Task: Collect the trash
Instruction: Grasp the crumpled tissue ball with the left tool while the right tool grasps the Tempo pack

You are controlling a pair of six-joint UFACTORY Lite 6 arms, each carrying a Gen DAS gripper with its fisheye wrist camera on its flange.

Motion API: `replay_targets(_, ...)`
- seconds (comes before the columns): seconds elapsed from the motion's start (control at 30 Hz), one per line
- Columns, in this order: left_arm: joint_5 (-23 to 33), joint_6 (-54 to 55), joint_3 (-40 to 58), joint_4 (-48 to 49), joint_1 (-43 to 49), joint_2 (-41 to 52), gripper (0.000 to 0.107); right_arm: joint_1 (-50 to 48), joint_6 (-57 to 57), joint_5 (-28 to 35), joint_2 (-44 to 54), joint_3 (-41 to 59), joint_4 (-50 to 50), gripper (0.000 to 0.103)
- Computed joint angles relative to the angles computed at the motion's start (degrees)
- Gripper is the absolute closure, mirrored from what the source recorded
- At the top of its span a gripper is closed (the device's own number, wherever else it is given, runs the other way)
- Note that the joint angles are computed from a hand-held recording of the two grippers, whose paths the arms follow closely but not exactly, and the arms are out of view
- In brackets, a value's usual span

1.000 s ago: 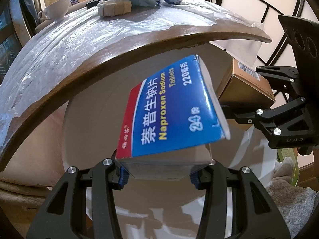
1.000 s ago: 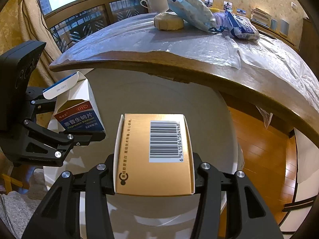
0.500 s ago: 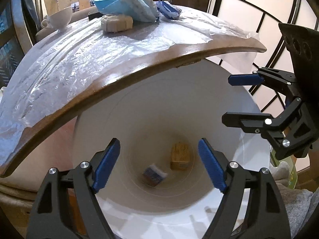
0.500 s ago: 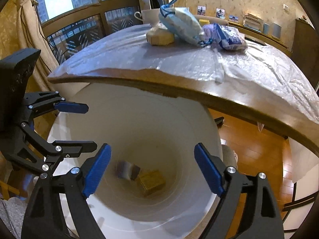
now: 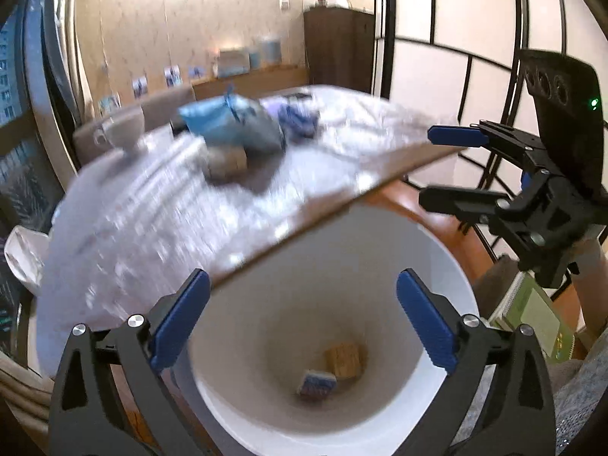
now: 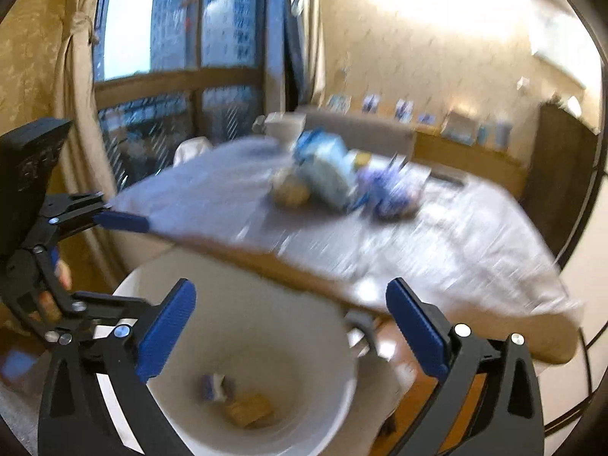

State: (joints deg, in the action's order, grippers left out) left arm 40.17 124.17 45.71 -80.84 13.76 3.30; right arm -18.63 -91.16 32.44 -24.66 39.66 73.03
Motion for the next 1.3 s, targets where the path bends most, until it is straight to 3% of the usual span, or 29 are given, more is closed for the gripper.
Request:
replay_targets(0.13, -0.2, 0.8, 1.4, -4.3, -0.2, -0.5, 0.006, -4.6, -4.8, 4.1, 3.3, 3.3, 7.4, 0.004)
replay_targets(0.3, 0.6, -11.0, 11.1, 2.4, -0.9, 6.6, 0.006, -7.5, -0.7, 8.4, 12.5, 11.9, 6.8, 0.004)
replay_targets(0.83, 0.4, -37.5, 36.4, 18.0, -5.4, 26.2, 0.006, -1.8, 2.1, -3.8, 31.3, 29.8, 0.5, 0.004)
replay_targets(1.1, -4.8, -48.1, 51.4, 27.4, -10.6, 36.0, 0.006, 2.1, 19.9, -4.0, 49.0, 51.7, -18.8, 0.004)
replay_targets(1.3, -3.8, -58.0, 66.5, 36.9, -13.2, 45.9, 0.006, 5.5, 35.5, -1.9, 62.0, 68.6, -37.8, 0.004)
